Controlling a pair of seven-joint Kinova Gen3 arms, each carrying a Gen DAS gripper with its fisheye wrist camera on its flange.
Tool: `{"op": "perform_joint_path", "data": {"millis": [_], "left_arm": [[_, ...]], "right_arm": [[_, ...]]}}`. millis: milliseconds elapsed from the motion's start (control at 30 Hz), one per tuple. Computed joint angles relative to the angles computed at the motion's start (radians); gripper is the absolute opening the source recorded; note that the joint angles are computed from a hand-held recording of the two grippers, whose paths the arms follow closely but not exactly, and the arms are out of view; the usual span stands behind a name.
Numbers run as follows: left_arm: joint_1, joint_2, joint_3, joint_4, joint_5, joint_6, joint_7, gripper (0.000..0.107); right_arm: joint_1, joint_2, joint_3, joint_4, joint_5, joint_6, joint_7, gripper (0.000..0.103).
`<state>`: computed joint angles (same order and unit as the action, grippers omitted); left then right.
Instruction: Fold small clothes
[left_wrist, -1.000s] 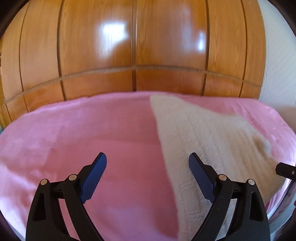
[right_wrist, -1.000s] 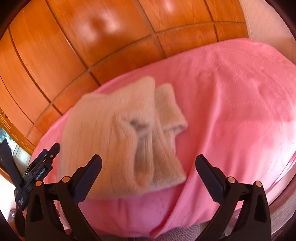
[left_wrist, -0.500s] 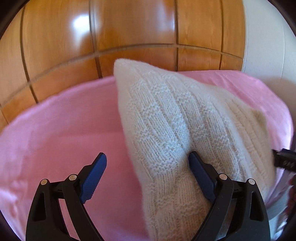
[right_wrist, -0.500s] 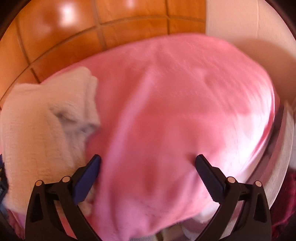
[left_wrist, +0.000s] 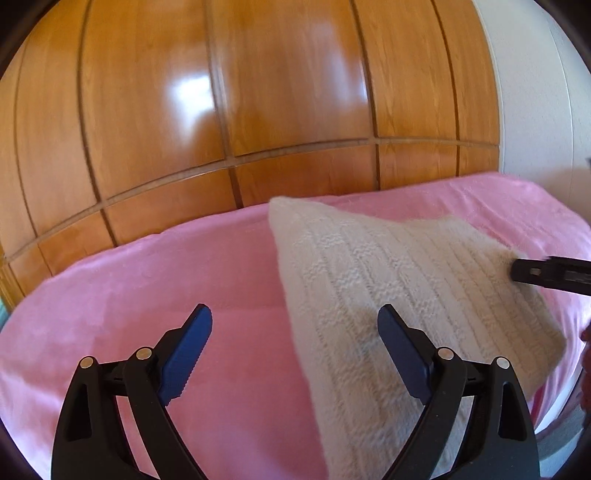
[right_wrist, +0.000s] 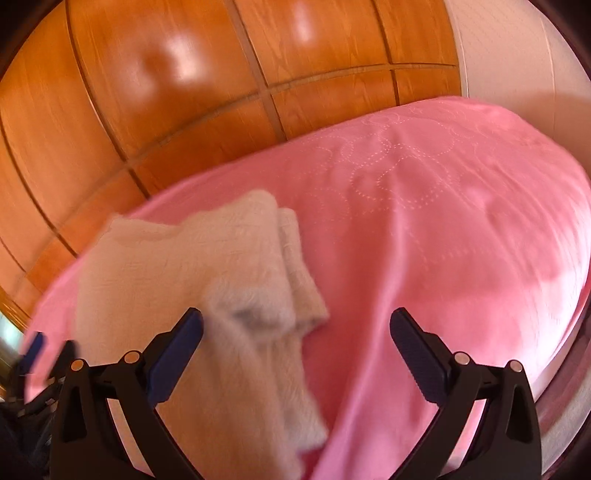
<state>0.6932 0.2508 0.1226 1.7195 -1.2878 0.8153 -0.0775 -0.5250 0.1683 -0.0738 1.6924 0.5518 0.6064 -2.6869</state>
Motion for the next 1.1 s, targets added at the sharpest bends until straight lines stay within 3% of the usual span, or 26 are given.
{"op": "perform_joint_path", "data": {"millis": [100,200,267,367,500,667,767,833,900,1033,1100], "left_arm": [[0.024,0.047,-0.033,-0.029,0.045,0.0,-0.093,0.092],[0.095,0.052,-0.106,-0.001,0.006,-0.012,-0.066,0.092],[0.093,0.042,-0.096,0.005,0.019,-0.008,-0.074,0.092],[0.055,0.005,-0.085,0.006,0.089,-0.058,-0.122,0.092],[0.04,-0.028,-0.09,-0.027,0.135,-0.071,-0.147,0.092],[0.012,0.004,-0.098,-0.157,0.199,-0.091,-0.301,0.092],[-0.035,0.091,-0.041,-0.284,0.248,-0.019,-0.413,0.092],[-0.016,0.179,-0.08,-0.376,0.274,0.047,-0.483,0.092],[-0.022,0.221,-0.105,-0.412,0.306,0.057,-0.498,0.092],[-0.191,0.196,-0.017,-0.343,0.456,-0.08,-0.43,0.093],[-0.233,0.179,-0.002,-0.305,0.49,-0.149,-0.423,0.093]], "right_arm": [[0.009,0.092,0.01,-0.082,0.001,0.045,0.087,0.101],[0.003,0.128,0.04,-0.092,-0.003,0.011,0.11,0.101],[-0.007,0.131,0.06,-0.082,-0.012,-0.014,0.089,0.101],[-0.063,0.122,0.106,-0.046,0.068,-0.037,0.009,0.101],[-0.063,0.112,0.108,-0.023,0.09,-0.063,-0.038,0.101],[-0.09,0.106,0.121,0.004,0.169,-0.079,-0.121,0.101],[-0.085,0.103,0.115,0.015,0.183,-0.092,-0.145,0.101],[-0.087,0.101,0.113,0.018,0.195,-0.09,-0.158,0.101],[-0.086,0.099,0.11,0.023,0.206,-0.094,-0.168,0.101],[-0.101,0.098,0.121,0.043,0.261,-0.118,-0.218,0.101],[-0.106,0.098,0.127,0.053,0.291,-0.132,-0.249,0.101]]}}
